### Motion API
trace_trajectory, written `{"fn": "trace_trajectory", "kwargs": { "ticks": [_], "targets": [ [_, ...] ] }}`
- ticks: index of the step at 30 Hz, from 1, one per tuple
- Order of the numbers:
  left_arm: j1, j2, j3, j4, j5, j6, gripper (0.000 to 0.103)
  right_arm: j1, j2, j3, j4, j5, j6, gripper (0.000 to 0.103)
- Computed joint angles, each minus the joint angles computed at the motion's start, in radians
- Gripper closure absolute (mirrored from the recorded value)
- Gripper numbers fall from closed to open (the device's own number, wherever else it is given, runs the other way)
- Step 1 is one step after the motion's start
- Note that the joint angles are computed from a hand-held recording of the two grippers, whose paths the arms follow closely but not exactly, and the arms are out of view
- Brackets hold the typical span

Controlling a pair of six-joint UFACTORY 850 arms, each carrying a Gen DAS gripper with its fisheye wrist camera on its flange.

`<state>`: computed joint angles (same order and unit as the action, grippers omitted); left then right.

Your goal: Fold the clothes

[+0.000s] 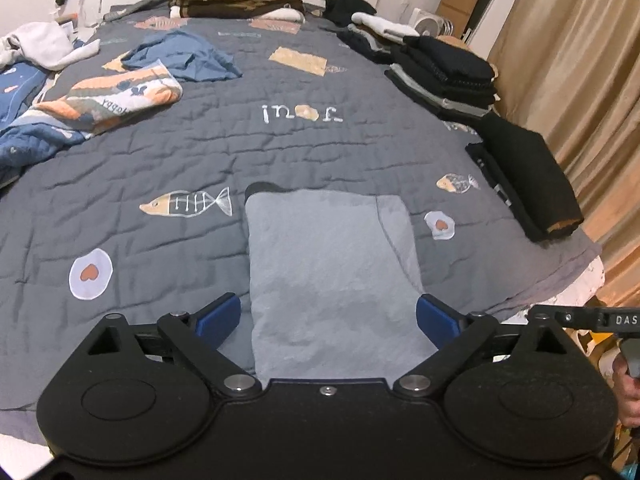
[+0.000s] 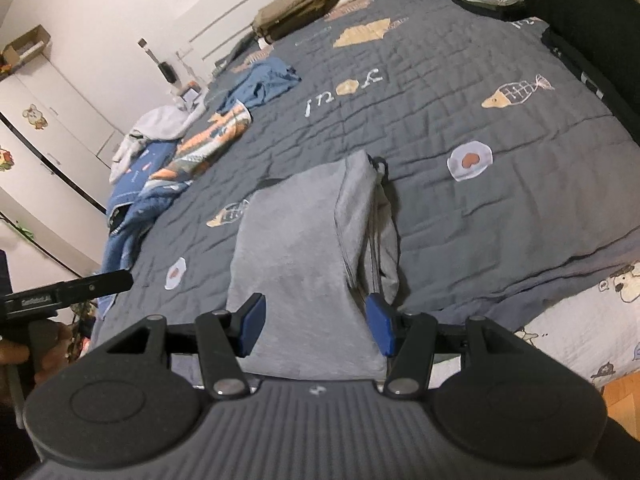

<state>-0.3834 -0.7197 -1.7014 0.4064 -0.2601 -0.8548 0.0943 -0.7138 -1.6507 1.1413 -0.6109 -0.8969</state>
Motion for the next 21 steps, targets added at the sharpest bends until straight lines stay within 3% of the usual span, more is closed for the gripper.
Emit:
{"fn": "trace_trajectory", "kwargs": {
  "ticks": [8,21],
  "targets": [
    [-0.012,0.017,0.016,0.15,0.023,-0.167,0.007,-0.009,0.033,0.015,-0.019,-0.03,-0.015,0.048],
    [-0.026,-0.023,-0.06,0.054,-0.007,-0.063,0.007,-0.003,0.066,0.028,-0.032,-0.033,-0.041,0.048]
  ]
}}
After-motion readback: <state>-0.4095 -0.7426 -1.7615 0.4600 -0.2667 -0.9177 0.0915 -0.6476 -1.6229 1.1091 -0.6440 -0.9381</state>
